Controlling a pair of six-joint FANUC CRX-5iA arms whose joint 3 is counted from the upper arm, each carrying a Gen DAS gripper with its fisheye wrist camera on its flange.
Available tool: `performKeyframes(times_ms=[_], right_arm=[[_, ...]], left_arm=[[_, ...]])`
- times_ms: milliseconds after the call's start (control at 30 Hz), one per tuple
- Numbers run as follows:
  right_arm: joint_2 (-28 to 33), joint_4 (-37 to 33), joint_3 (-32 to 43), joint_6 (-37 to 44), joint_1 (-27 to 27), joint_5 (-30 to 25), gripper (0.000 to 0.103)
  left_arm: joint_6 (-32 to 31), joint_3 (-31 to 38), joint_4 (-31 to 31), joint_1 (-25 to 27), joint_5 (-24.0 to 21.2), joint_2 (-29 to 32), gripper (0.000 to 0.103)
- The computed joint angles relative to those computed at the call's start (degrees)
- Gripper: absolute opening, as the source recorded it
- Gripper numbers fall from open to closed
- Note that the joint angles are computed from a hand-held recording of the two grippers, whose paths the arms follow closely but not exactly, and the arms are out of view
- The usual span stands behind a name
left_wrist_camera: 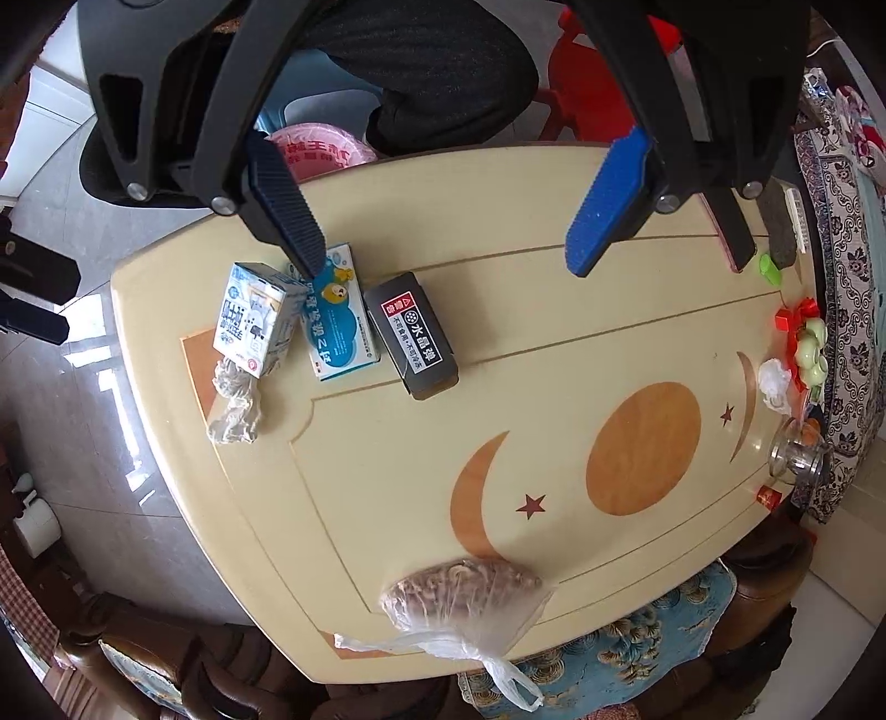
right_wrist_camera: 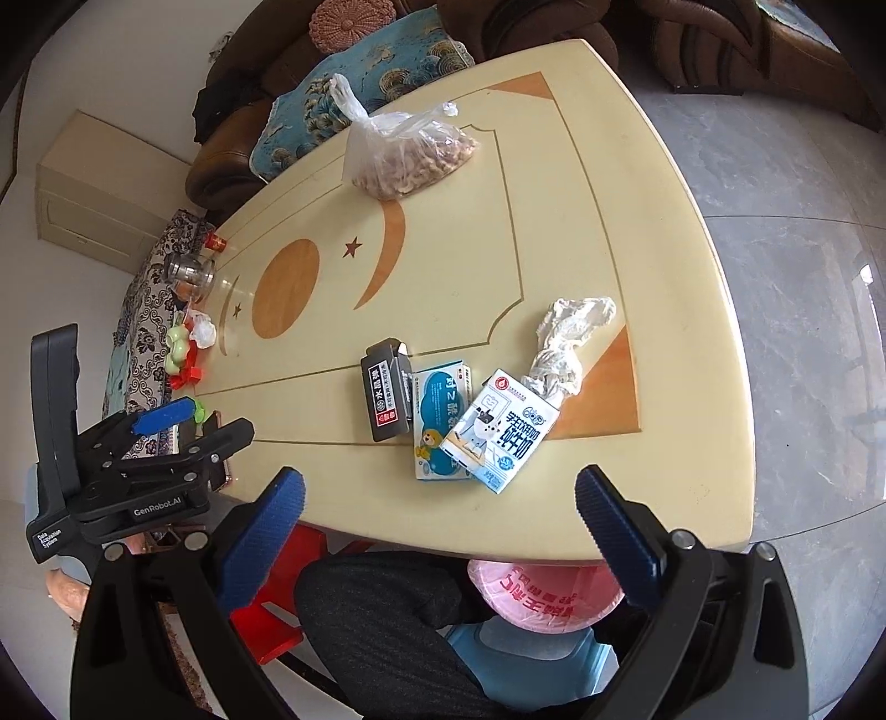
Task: Collect trash
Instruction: 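Move both tools back over the table toward the black box and milk carton, then grasp the black box with the left tool while the right tool grasps the milk carton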
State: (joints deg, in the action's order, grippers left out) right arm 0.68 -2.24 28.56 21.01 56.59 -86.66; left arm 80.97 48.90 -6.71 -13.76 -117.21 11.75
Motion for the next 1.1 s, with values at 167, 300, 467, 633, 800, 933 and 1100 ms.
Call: performKeyframes(times_ms=[167, 300, 467, 633, 800, 933, 1100], right_arm=[[0.9, -2.3, -0.1, -0.1, -2.0, -0.1, 0.096], [2.0, -4.9, -0.1, 0.2, -3.6, -0.3, 0.096], [3.1, -7.4, -0.6, 0.8, -4.9, -0.5, 0.096], [4.1, -9.9, -2.0, 1.2, -6.1, 0.1, 0.096], [4.9, -12.7, -3.8, 1.6, -7.1, 1.3, 0.096], [5.6, -15.7, -5.5, 1.8, -8.1, 2.6, 0.096], [6.8, -17.2, -6.2, 2.2, -8.9, 3.2, 0.096]], left_arm=[[0.0, 0.4, -0.3, -0.2, -0.3, 1.8, 0.086], [0.1, -0.5, 0.4, -0.1, 0.4, 2.6, 0.086], [-0.6, -2.8, 0.2, -0.4, 1.5, 2.7, 0.086], [-0.5, -6.5, 1.4, 0.3, 3.5, 2.6, 0.086], [0.0, -9.1, 1.9, 0.5, 4.7, 3.4, 0.086], [0.7, -10.6, 2.4, 0.9, 5.5, 4.1, 0.086], [1.6, -11.7, 2.9, 1.3, 6.5, 5.4, 0.086]])
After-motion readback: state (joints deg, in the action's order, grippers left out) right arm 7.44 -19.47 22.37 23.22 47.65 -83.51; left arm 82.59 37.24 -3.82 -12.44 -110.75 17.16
